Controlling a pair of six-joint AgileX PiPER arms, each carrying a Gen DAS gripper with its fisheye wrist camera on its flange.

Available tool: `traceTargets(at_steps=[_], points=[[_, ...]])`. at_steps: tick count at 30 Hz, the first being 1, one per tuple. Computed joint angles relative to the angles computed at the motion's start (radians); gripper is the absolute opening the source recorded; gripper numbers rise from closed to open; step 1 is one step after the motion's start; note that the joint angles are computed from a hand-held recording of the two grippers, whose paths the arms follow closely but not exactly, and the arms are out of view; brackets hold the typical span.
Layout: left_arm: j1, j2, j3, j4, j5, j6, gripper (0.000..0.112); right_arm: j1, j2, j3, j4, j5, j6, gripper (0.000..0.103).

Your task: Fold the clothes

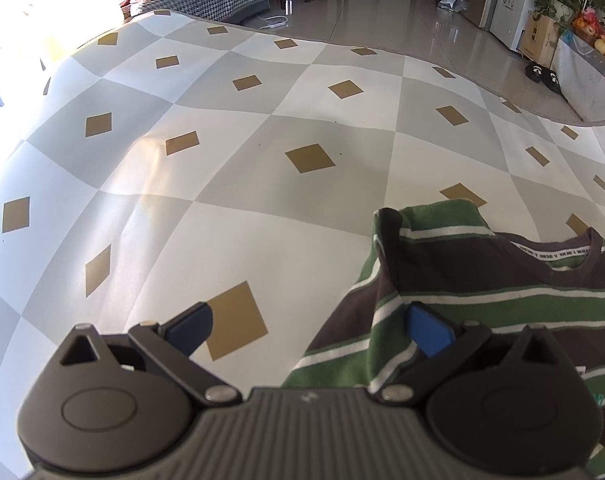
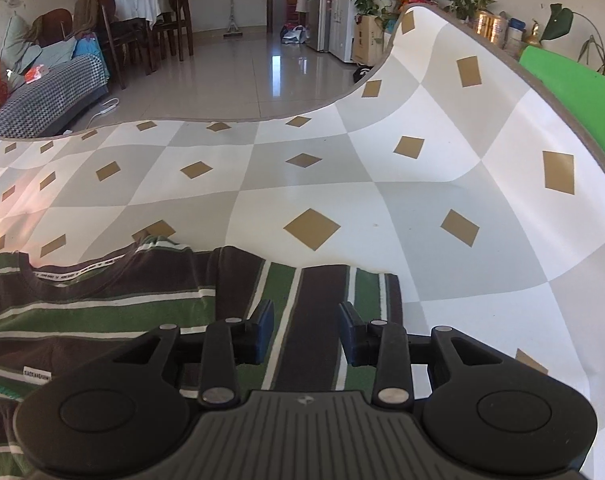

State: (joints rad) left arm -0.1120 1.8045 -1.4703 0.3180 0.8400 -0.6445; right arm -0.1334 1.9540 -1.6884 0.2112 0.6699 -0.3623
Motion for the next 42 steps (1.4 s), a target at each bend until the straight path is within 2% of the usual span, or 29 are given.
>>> traceTargets(at_steps=[9, 16, 21, 25, 27, 28, 30, 32, 34, 37, 42], points=[[0.028, -0.018, 0.040, -0.169, -0.022, 0.143, 0.103, 0.041, 0.016, -0.006, 0.003, 0.033, -0.013, 0.035], [-0.025, -0.035, 0.071, -0.167, -0.025, 0.225, 0.103, 0.049, 0.034, -0.027, 0.027, 0.074, -0.043, 0.035], [-0.042, -0.025, 0.093, -0.177, -0.014, 0.278, 0.103, 0.045, 0.067, -0.070, 0.087, 0.180, -0.098, 0.035], [-0.049, -0.022, 0.116, -0.174, -0.031, 0.288, 0.103, 0.066, 0.083, -0.071, 0.061, 0.227, -0.111, 0.036], [-0.044, -0.032, 0.136, -0.164, -0.053, 0.267, 0.097, 0.068, 0.082, -0.067, 0.060, 0.225, -0.116, 0.040], [-0.036, -0.035, 0.139, -0.170, -0.058, 0.265, 0.087, 0.069, 0.081, -0.065, 0.060, 0.224, -0.118, 0.042], [-0.023, -0.041, 0.142, -0.174, -0.067, 0.260, 0.079, 0.070, 0.079, -0.060, 0.061, 0.220, -0.123, 0.044], [-0.011, -0.046, 0.145, -0.181, -0.075, 0.259, 0.064, 0.071, 0.077, -0.055, 0.061, 0.217, -0.127, 0.045], [0.003, -0.049, 0.142, -0.196, -0.078, 0.259, 0.057, 0.073, 0.075, -0.051, 0.062, 0.214, -0.132, 0.046], [0.025, -0.050, 0.137, -0.217, -0.082, 0.256, 0.056, 0.075, 0.072, -0.045, 0.061, 0.208, -0.137, 0.046], [0.042, -0.057, 0.125, -0.169, -0.085, 0.189, 0.049, 0.078, 0.070, -0.037, 0.057, 0.199, -0.144, 0.047]])
